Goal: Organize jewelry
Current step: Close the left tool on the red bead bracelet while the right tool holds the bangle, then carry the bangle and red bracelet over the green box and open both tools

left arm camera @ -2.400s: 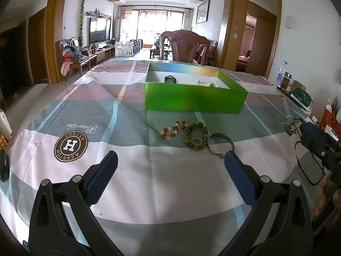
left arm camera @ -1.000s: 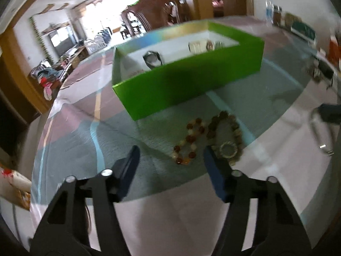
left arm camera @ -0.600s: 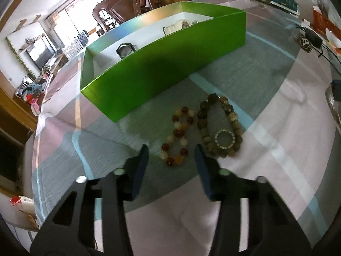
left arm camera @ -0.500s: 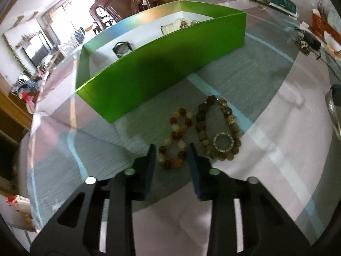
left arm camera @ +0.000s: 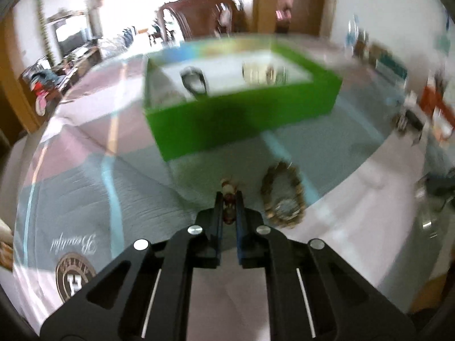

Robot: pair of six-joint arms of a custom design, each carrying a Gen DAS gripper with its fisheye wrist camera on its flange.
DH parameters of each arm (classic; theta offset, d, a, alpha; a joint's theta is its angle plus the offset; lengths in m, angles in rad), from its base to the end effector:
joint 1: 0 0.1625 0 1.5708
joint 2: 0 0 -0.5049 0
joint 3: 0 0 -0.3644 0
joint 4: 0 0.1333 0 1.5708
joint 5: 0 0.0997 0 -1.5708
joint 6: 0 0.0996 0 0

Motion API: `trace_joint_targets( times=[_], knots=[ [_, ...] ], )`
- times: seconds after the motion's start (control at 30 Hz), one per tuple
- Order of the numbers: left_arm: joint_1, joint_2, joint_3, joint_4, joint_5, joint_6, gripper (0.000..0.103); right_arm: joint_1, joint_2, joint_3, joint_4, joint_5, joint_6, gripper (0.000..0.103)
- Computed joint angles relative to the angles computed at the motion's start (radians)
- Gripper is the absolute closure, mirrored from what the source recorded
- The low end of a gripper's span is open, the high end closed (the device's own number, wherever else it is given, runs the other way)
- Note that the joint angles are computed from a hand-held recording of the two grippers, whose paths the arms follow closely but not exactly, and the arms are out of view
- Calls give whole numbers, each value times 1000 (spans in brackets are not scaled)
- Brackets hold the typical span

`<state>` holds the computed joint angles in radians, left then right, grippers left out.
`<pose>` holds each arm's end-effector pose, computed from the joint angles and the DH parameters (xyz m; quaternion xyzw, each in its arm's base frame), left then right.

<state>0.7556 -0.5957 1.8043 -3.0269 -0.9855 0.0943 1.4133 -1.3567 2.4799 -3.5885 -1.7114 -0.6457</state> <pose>-0.3542 -0.5924 0.0490 0.3854 0.8692 -0.2116 0.2262 0.0545 -0.4180 0.3434 0.1879 -0.8801 0.3723 0.2269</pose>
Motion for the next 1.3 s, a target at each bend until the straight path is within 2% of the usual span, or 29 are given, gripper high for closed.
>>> trace_joint_targets(
  times=[0.1,0.17,0.27,0.43,0.7,1.3],
  knots=[
    [-44,-51,101,-163,-22,-32,95,10,-2,16,-54,15,-16,99],
    [-66,-81,149,-210,-35,-49,95,21,3,24,-93,13,-20,99],
    [-123,-105,219,-291,14,-55,95,33,15,29,-142,2,-19,99],
    [-164,-132,305,-378,25,-125,95,40,26,41,-192,-5,-16,99],
    [-166,-138,359,-361,19,-189,95,39,31,49,-195,-7,-13,99],
    [-167,-128,351,-336,16,-196,95,30,33,55,-200,-1,-8,99]
  ],
)
